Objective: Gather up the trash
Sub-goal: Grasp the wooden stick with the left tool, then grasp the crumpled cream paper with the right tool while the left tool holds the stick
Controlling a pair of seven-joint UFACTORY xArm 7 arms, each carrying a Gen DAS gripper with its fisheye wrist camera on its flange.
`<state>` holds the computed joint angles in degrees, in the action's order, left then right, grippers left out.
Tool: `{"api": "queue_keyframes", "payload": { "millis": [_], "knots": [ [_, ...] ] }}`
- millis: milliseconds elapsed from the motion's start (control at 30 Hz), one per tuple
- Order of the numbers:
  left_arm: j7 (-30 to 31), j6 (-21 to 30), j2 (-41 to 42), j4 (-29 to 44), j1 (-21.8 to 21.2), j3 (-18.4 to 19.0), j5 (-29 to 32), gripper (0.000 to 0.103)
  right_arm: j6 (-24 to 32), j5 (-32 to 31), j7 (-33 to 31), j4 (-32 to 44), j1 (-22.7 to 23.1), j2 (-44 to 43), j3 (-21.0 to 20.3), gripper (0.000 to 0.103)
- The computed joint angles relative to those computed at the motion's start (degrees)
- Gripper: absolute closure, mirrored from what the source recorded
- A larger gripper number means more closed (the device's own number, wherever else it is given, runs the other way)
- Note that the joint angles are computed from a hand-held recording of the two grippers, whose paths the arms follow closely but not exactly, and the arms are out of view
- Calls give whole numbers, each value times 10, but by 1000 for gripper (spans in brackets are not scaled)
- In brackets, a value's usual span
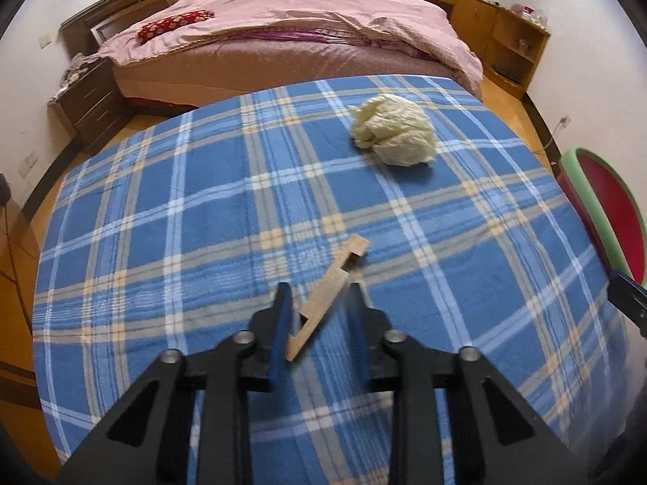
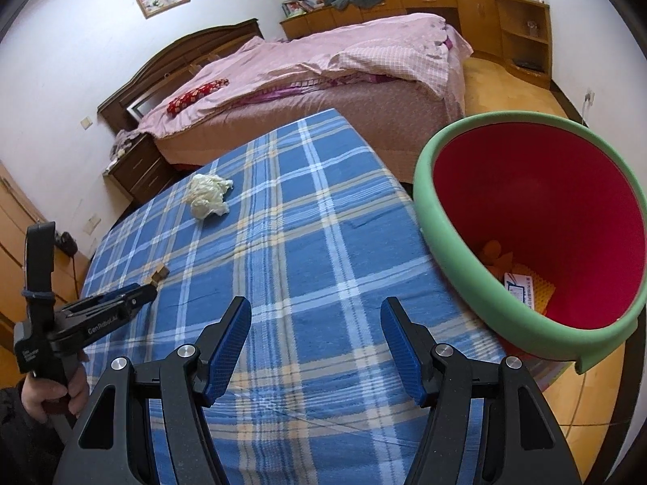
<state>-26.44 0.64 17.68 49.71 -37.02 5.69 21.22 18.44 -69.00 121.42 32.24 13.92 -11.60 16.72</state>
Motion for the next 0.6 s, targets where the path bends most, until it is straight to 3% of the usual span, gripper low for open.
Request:
{"api": "queue_keyframes", "payload": {
  "millis": [67, 167, 233, 333, 367, 467, 600],
  "knots": [
    [5, 0, -5, -6, 1, -8, -1, 92, -2, -2, 0, 5, 1, 5, 0, 35],
    [14, -15, -10, -18, 8, -24, -7, 93, -1, -3, -5, 11, 4, 10, -1, 35],
    [34, -25, -13, -27, 41, -63, -33, 93, -1, 0, -13, 17, 7, 14, -3, 35],
    [68, -42, -13, -34, 124, -149, -92, 93, 1, 5, -29, 27, 10, 19, -6, 35],
    [70, -51, -14, -35, 135, -159, -107, 93, 4, 8, -38, 35, 11, 24, -7, 35],
    [75, -68, -16, -33, 128, -146, -138, 93, 6, 7, -55, 57, 14, 39, -12, 35],
    [76, -71, -15, -17, 85, -91, -169, 93, 14, -4, -69, 96, 22, 69, -22, 35]
  ]
}}
